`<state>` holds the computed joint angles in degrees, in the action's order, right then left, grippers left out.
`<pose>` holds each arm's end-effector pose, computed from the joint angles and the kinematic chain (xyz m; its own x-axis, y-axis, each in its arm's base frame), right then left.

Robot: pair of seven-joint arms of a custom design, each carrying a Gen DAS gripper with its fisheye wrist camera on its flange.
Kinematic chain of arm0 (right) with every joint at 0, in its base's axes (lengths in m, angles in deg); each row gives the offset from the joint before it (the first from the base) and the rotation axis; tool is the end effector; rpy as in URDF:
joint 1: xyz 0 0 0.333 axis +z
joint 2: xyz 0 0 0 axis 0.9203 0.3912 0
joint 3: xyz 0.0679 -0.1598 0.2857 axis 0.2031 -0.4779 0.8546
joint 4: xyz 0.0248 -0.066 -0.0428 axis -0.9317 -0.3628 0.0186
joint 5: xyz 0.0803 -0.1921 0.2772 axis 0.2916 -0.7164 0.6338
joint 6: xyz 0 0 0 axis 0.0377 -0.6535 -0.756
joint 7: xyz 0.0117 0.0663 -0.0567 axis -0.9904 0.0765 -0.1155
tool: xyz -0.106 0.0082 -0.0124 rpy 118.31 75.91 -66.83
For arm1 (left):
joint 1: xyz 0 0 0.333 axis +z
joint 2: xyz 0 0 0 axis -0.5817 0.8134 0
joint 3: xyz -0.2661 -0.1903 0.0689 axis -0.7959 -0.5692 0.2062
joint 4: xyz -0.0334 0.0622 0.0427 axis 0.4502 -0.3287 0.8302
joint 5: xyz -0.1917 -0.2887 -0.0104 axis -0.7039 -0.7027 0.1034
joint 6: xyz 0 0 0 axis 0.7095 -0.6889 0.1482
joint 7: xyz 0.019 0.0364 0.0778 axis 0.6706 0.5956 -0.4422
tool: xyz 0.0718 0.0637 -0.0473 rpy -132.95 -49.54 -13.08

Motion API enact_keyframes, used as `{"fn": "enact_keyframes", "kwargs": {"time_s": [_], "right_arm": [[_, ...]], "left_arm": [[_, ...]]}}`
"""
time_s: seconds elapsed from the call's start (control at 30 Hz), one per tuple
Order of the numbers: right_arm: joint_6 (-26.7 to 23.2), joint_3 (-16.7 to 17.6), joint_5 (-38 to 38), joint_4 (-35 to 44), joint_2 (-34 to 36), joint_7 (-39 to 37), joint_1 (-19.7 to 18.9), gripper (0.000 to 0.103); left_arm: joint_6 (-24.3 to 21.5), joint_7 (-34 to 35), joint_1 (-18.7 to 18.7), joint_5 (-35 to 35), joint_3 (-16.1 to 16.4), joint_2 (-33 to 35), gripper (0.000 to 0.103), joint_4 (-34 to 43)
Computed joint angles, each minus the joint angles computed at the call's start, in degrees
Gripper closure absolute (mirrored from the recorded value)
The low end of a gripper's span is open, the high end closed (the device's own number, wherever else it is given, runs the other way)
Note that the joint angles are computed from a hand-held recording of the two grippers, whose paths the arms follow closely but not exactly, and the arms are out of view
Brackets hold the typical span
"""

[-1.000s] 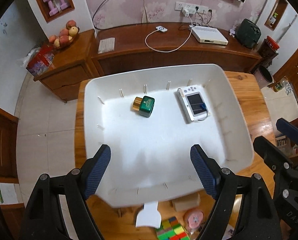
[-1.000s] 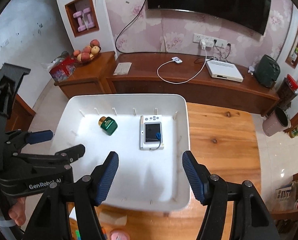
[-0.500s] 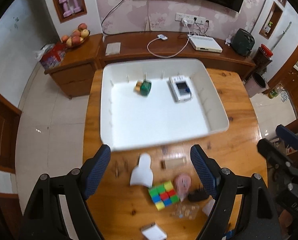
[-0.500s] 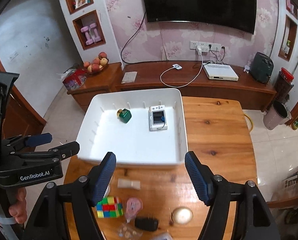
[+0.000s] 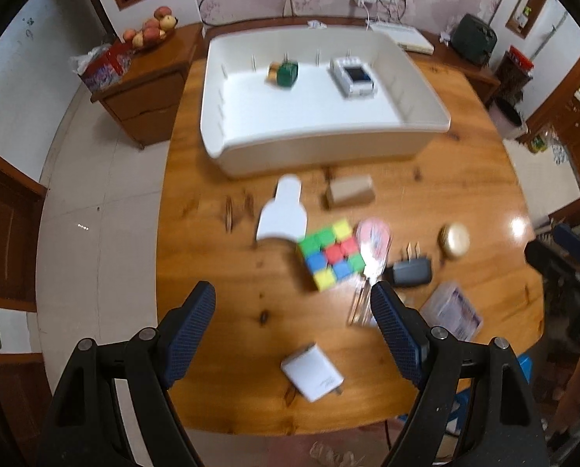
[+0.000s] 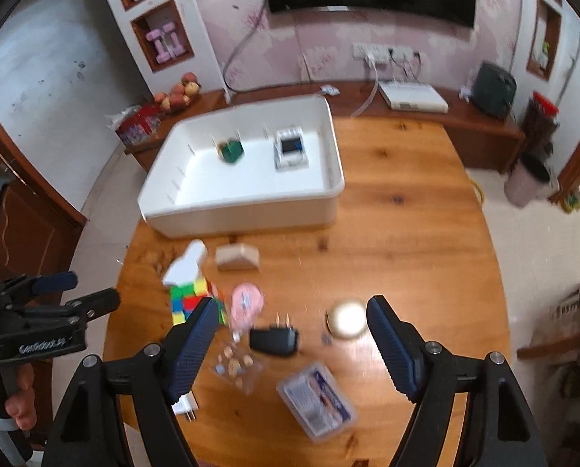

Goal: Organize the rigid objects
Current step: 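Withdraw both tools from the tray back toward the remaining items, then grasp the white charger with the left tool while the right tool grasps the clear box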

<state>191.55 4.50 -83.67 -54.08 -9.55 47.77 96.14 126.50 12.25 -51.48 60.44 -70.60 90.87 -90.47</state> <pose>0.5787 0.3452 0.6183 0.2548 -0.9601 -0.1153 -0.8476 -0.1643 -0.5045 0.5468 -0.2571 0.6309 0.1123 -0.9937 0.0056 -0.9503 -0.1090 -0.2915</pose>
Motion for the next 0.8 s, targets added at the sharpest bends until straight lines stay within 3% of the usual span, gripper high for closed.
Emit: {"fn": "enact_keyframes", "kwargs": {"time_s": [0.1, 0.4, 0.8], "right_arm": [[0.85, -0.03, 0.30, -5.52, -2.29, 0.87, -0.35, 0.024], [3.23, 0.92, 1.98, -17.89, -7.19, 5.81, -1.79, 0.024], [8.63, 1.29, 3.50, -26.94, -9.81, 16.62, -3.10, 0.024]], "left_arm": [[1.52, 1.03, 0.29, -1.24, -0.44, -2.31, 0.019, -5.64], [6.14, 13.11, 1.41, -6.78, -1.44, -6.35, 0.019, -18.89], [7.44, 27.45, 1.74, -8.16, -1.58, -6.71, 0.019, -24.30]]}}
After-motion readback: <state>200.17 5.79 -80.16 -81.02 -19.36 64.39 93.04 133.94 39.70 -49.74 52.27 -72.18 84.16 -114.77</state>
